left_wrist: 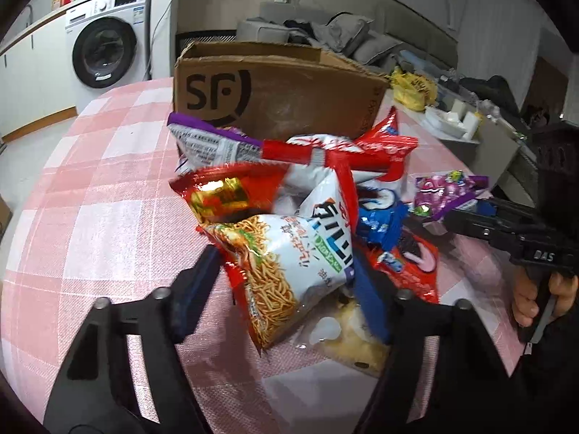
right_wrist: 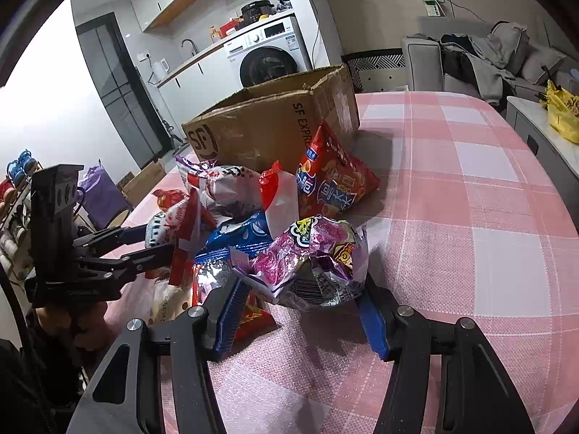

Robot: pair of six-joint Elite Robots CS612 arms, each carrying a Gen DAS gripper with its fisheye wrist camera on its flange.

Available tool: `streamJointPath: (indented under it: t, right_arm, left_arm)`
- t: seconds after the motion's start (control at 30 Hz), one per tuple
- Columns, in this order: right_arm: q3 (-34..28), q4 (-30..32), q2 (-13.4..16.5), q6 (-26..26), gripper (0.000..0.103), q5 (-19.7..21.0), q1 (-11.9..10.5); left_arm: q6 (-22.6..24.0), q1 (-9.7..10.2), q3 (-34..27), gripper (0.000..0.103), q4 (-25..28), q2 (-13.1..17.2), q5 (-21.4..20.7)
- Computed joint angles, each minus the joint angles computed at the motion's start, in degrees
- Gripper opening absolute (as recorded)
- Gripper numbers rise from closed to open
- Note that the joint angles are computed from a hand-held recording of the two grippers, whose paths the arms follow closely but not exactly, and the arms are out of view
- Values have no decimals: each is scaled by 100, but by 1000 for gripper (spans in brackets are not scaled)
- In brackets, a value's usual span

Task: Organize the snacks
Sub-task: 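Grasp the noodle snack bag with the left tool while the right tool grasps the purple candy bag, then carry both held bags over the SF box and lower them inside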

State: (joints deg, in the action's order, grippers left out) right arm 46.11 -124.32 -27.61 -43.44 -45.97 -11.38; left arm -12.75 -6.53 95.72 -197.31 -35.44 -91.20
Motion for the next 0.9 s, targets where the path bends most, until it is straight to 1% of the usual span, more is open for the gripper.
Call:
streamJointPath:
  t: [0.03, 0.07, 0.13, 0.27, 0.53, 0.67, 0.83, 0.9]
  right_arm:
    - [3, 7, -2, -11, 58, 28, -5]
    - [26, -39, -13, 5, 58, 36, -8]
    - [134, -185, -60, 18, 58, 88, -24]
    - [259, -421, -117, 61, 57, 135, -40]
    - [408, -674, -210, 184, 57, 435, -109]
    - [472, -814, -257, 261, 57, 554, -137]
    - [567, -866, -333, 224, 57, 675, -157]
    - [615, -933, -365, 226, 57, 714, -162]
  left_arm:
    - [-9, 6, 2, 54, -63, 7, -31]
    - [-19, 10, 23, 49, -174, 7, -53]
    - [-36, 24, 70, 45, -281, -9, -114]
    - [-68, 25, 133, 43, -376, -24, -115]
    - [-88, 23, 304, 41, -696, -112, -164]
    - [-32, 0, 419, 40, -858, -188, -110]
    - [-31, -16, 549, 40, -1017, -282, -73]
    - [4, -36, 611, 40, -1126, -326, 7]
